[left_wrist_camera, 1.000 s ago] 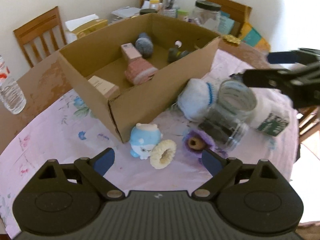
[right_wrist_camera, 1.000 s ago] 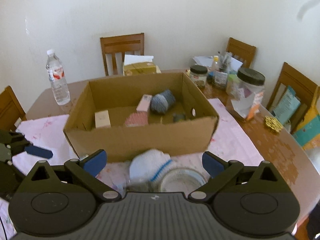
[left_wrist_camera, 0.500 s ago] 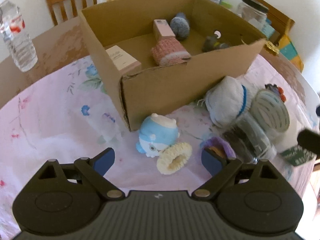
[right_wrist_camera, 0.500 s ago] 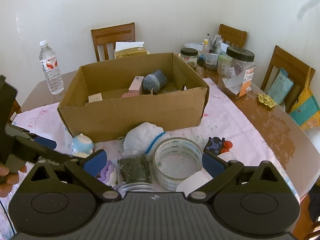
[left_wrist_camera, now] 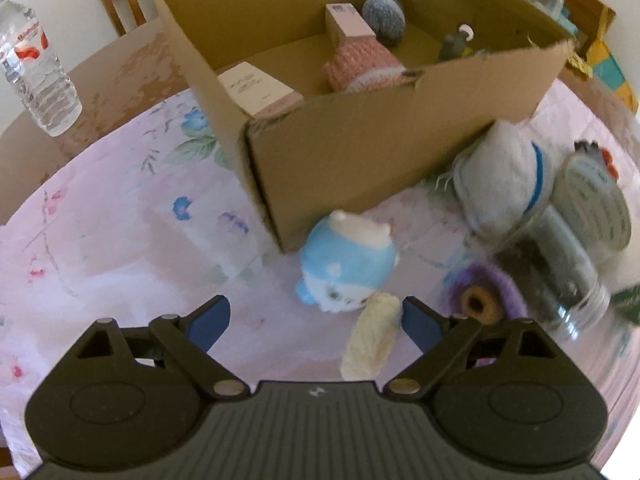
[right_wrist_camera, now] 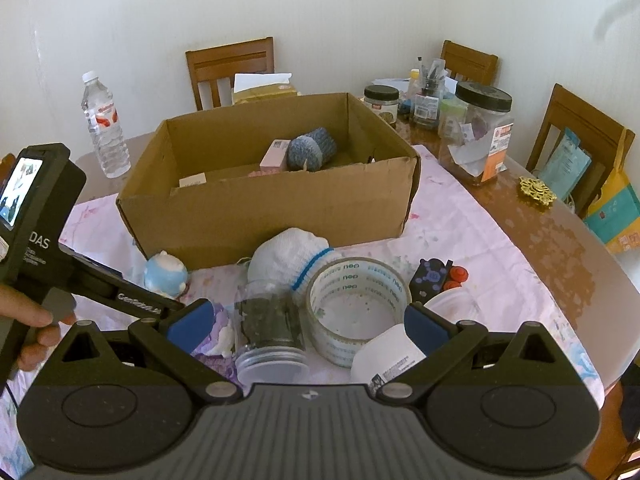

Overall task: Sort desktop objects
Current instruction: 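Move the left gripper to the cream scrunchie while the right gripper reaches the white bottle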

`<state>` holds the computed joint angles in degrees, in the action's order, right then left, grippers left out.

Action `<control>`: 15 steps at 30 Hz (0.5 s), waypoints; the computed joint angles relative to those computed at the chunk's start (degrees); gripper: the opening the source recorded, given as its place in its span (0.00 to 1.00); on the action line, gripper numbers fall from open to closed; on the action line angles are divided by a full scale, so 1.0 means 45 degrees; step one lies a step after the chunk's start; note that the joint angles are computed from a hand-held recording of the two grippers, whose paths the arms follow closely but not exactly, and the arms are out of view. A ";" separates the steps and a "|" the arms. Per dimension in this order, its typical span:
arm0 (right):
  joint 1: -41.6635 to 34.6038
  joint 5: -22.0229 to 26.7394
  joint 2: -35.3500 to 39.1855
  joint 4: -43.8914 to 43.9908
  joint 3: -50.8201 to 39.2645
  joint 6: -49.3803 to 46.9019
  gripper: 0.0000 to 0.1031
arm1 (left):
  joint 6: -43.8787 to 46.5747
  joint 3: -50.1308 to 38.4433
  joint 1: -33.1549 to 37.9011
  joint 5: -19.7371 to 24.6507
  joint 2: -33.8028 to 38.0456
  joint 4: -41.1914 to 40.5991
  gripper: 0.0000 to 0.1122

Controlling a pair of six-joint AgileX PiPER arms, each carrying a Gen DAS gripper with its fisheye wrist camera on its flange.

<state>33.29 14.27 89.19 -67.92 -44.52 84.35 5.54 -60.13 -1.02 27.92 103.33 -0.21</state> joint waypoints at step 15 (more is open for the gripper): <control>0.0282 0.0285 -0.0337 0.0334 0.0929 -0.0345 1.00 | 0.4816 0.1969 0.0421 -0.1127 -0.1300 -0.1869 0.50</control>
